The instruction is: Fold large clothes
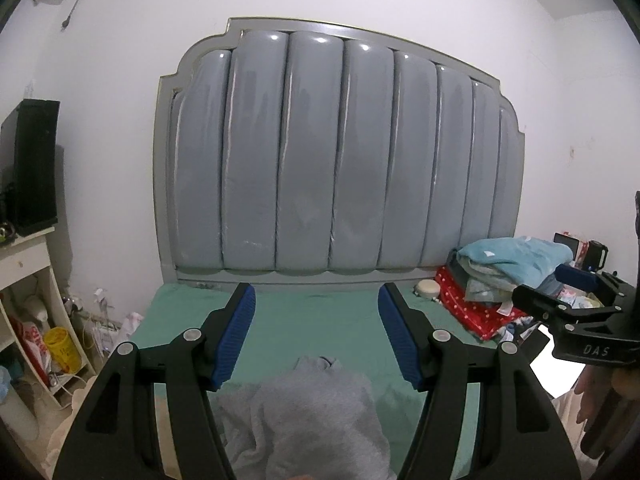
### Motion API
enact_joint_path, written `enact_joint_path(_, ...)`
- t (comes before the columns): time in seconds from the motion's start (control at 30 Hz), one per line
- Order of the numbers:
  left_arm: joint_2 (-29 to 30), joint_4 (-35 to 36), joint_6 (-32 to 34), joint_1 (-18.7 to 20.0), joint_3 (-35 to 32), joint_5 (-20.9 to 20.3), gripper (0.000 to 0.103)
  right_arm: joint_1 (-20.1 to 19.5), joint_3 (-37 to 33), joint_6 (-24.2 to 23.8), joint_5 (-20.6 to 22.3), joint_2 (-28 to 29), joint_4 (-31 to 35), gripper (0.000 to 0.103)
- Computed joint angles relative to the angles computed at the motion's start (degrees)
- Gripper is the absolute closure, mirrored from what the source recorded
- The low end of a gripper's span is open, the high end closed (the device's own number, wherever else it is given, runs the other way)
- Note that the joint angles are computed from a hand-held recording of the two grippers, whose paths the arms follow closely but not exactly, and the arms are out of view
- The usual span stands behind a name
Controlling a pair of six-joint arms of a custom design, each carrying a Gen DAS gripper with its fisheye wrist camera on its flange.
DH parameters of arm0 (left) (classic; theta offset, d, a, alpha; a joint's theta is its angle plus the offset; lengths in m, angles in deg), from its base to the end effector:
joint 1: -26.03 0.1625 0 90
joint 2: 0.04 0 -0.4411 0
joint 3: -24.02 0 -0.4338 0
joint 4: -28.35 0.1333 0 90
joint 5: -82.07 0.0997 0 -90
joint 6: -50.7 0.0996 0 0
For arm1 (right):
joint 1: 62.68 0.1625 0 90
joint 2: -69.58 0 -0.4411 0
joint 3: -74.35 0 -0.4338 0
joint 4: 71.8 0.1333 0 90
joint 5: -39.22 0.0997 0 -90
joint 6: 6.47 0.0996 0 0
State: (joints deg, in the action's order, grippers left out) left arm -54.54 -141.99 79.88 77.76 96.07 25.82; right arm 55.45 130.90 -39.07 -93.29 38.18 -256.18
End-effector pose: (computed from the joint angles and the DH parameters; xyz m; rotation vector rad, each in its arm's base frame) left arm -0.3406 -0.7363 0.4416 0.9125 2.1252 -1.4382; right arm 0.4699 -0.7389 0.2751 0.5524 -2.0142 1.3607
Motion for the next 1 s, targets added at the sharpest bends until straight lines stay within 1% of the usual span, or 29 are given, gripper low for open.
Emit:
enact_joint_path(0.1,-0.21,-0.10,0.01,0.04,0.25,-0.95,0.036,-0.21,0.24,0.19,0.24,-0.20,-0.28,0.003)
enact_joint_path(0.27,-0.03,0.61,-0.14,0.21,-0.10,-1.15,0.036,-0.59,0.88,1.03,0.67,-0.63,0.30,0.003)
enact_joint_path(0.37,0.18,0.77,-0.10,0.19,-0.36,-0.66,0.036,-0.65,0.61,1.38,0.35,-0.51,1.43,0.003)
enact_joint_path(0.6,0.39,0.53,-0.27,0.22,-0.64,0.26,0.036,-0.51,0.55,1.22,0.06,-0.39,1.75,0.003)
enact_joint_path(1.0,0.55,1.24,-0.76,0.31,-0.98,0.01,0.036,-0.60,0.44,2.21,-0.30,-0.37,2.81,0.003)
